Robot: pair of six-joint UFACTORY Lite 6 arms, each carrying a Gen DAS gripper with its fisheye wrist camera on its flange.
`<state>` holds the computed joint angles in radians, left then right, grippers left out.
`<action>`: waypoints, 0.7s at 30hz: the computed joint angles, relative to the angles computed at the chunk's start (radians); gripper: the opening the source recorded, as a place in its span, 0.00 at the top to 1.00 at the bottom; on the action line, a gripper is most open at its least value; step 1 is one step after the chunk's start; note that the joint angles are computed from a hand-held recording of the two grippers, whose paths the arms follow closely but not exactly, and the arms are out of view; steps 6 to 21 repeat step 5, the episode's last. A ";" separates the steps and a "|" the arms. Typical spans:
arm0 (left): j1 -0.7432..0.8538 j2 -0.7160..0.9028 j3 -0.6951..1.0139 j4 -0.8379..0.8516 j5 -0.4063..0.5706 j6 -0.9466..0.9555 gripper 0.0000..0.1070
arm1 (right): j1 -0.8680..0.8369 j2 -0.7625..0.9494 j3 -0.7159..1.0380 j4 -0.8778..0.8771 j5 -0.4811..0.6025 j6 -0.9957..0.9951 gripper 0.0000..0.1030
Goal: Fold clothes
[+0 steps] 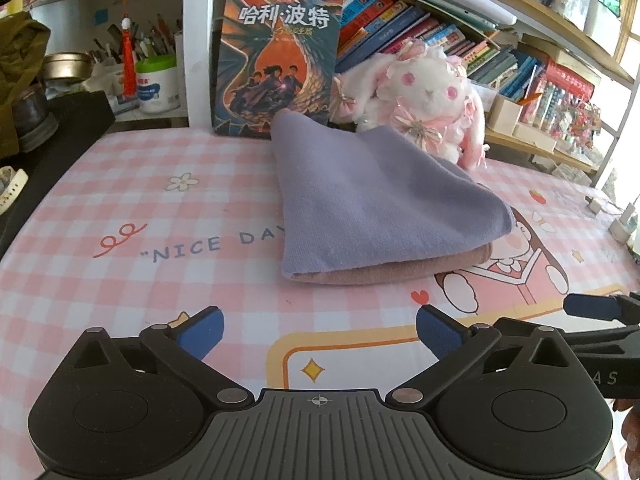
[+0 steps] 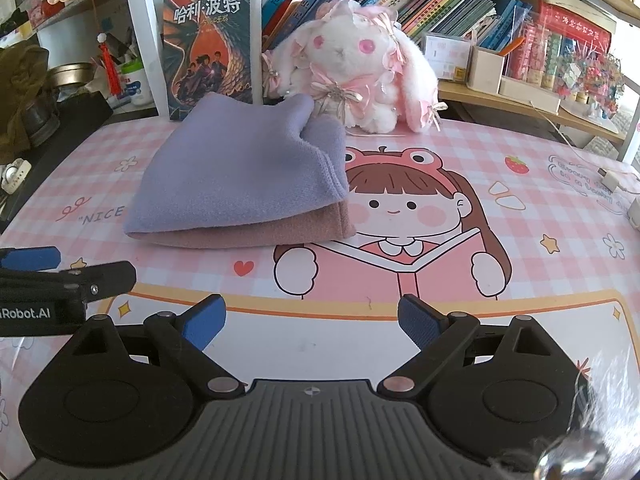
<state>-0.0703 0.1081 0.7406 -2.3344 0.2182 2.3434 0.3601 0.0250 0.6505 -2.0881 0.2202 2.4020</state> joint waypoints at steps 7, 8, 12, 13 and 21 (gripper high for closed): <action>0.005 0.006 0.005 0.001 -0.005 -0.001 0.04 | -0.002 0.007 0.006 0.002 -0.004 0.000 0.09; 0.005 0.006 0.005 0.001 -0.005 -0.001 0.04 | -0.002 0.007 0.006 0.002 -0.004 0.000 0.09; 0.005 0.006 0.005 0.001 -0.005 -0.001 0.04 | -0.002 0.007 0.006 0.002 -0.004 0.000 0.09; 0.005 0.006 0.005 0.001 -0.005 -0.001 0.04 | -0.002 0.007 0.006 0.002 -0.004 0.000 0.09; 0.005 0.006 0.005 0.001 -0.005 -0.001 0.04 | -0.002 0.007 0.006 0.002 -0.004 0.000 0.09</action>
